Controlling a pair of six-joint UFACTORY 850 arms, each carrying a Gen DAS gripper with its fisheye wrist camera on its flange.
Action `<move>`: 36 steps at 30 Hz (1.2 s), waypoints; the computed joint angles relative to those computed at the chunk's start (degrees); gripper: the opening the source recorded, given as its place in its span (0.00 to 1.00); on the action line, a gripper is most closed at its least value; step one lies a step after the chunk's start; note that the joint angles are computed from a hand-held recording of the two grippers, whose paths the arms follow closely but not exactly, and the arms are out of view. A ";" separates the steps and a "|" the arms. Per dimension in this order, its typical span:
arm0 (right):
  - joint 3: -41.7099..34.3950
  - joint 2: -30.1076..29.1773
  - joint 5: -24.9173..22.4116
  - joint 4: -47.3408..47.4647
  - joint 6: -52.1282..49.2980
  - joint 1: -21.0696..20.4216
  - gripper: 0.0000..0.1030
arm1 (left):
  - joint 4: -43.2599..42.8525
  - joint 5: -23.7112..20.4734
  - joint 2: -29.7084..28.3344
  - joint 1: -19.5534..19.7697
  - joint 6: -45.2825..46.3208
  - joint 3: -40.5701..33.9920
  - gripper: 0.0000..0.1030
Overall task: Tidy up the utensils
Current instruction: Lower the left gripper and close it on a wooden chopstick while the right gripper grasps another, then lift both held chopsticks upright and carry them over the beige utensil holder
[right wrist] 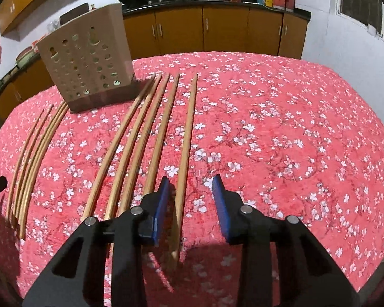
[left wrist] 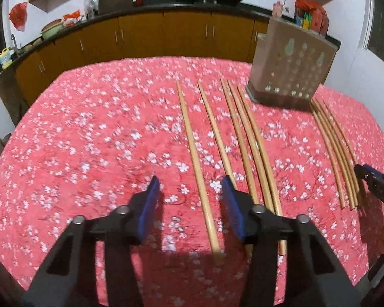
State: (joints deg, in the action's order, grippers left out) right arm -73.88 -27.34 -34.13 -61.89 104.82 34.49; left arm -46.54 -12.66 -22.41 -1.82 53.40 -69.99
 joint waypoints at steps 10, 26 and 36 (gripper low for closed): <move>1.73 1.00 0.26 -4.29 3.79 0.52 0.17 | 10.14 0.77 -1.61 -0.64 -9.44 -0.87 0.14; 0.14 0.19 5.25 -2.33 1.71 -3.03 0.07 | 15.55 0.38 -8.37 -0.99 -13.93 -9.98 0.08; 1.70 1.15 7.12 -4.77 5.70 -3.34 0.07 | 5.20 1.41 -6.72 -0.45 -4.31 -6.72 0.08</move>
